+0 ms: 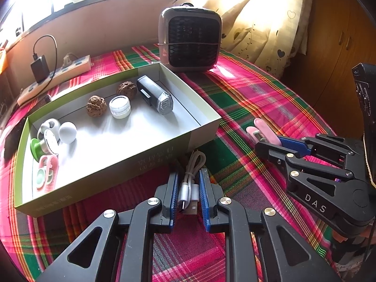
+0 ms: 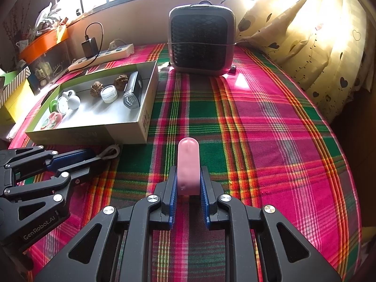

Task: Organize objects
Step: 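Carry the pink oblong case with right gripper while left gripper carries the cable into the tray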

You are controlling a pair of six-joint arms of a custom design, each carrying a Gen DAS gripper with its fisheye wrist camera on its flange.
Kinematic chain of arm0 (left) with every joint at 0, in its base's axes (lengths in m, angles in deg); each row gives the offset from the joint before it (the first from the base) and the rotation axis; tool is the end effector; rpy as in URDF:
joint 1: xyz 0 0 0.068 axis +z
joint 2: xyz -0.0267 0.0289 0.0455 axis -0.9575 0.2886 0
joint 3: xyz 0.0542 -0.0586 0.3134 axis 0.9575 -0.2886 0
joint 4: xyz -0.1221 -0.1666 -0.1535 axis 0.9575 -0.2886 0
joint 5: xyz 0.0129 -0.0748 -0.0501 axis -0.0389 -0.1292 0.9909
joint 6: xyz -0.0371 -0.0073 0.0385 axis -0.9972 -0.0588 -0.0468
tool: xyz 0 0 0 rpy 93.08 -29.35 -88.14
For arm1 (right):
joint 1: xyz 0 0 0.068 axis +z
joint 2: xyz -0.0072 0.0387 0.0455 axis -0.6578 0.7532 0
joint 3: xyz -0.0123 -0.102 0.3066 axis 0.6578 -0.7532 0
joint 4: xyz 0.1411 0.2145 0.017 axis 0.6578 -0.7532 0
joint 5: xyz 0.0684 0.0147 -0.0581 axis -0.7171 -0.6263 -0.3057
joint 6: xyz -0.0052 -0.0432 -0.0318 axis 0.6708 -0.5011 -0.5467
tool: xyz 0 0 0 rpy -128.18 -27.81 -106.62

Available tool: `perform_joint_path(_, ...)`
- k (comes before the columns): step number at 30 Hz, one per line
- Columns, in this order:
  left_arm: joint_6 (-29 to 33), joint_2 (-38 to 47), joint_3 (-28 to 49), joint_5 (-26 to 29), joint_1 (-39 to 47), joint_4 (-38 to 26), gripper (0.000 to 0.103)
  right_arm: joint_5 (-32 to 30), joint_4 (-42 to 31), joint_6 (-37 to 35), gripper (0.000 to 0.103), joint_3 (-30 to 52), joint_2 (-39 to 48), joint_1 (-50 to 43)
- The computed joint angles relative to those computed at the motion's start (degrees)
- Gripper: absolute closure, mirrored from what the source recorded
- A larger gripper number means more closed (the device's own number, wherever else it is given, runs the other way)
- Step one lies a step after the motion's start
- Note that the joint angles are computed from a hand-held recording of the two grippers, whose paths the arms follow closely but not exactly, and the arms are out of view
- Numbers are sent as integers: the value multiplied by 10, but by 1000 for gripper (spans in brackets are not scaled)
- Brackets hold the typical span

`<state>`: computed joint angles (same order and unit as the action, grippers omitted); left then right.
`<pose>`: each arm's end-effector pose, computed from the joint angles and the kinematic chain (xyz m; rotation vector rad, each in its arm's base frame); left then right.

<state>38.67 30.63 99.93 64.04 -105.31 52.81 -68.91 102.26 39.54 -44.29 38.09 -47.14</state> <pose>0.2473 -0.1509 0.0833 0.3282 2.4331 -0.2422 0.2645 -0.0193 0.0731 -0.3096 2.4318 0.1368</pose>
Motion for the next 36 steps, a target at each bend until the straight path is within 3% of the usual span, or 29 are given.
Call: perform_joint_path(36, -15, -126, -97, -25, 34, 18, 87, -1, -22, 27, 85, -40, -106, 76)
